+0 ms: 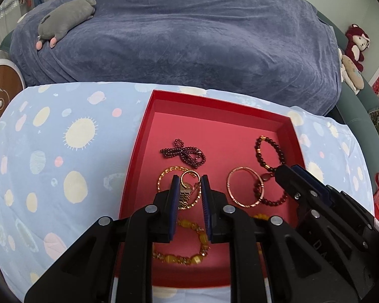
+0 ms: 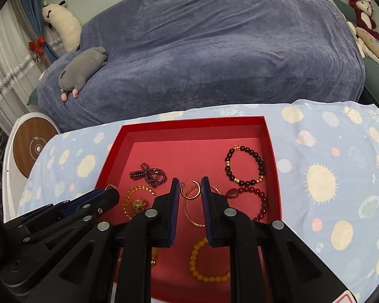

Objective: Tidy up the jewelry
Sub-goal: 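Carry the earring into the red tray and open the tools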

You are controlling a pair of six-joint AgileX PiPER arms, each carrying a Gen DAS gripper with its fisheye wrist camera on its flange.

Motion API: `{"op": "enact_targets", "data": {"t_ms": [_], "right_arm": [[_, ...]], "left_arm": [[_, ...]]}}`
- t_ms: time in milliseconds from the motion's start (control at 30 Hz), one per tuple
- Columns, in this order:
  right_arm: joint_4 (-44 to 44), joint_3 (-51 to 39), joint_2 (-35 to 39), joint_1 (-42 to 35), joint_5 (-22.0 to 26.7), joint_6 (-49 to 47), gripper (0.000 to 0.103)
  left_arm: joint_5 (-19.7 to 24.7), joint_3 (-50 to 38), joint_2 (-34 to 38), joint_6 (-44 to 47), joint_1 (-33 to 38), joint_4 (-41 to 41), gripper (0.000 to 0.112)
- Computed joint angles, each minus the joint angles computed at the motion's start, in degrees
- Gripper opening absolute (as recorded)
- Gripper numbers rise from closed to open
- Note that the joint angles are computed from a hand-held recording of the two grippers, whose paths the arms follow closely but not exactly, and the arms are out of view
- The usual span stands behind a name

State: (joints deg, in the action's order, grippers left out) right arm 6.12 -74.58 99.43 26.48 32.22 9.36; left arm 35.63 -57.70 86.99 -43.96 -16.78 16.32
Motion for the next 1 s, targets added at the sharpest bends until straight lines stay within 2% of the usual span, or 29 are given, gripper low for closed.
{"op": "enact_targets", "data": {"t_ms": [333,400,467,533,867,1000], "right_arm": [[2.25,-3.28,5.72,-0.67,0.52,-2.05,0.017],[2.41,-3.3,5.93,-0.71,0.45,-2.33,0.018],[2.02,-3.17,5.92,-0.54,0.42,-2.18,0.019],[1.93,-3.13,5.86,-0.58,0.56,-2.0,0.02],[0.93,0.36,0.74,-0.22,1.54,-0.72,0.02],[1.79,3.22,-3.57,-0.24,2.64,-0.25,0.024]], "left_arm": [[-2.68,-0.64,4.94,1.75,2.03,-0.09,0.017],[-2.84,-0.26,5.16,-0.33,1.54,2.3,0.021],[-2.24,-0.34,5.41,-1.83,1.14,3.74,0.034],[-2.74,0.22,5.08,-1.92,1.14,3.67,0.034],[-0.45,2.77,-0.03,-4.49,-1.75,5.13,0.034],[1.67,3.91,-3.81,-5.85,-3.88,5.2,0.036]]}}
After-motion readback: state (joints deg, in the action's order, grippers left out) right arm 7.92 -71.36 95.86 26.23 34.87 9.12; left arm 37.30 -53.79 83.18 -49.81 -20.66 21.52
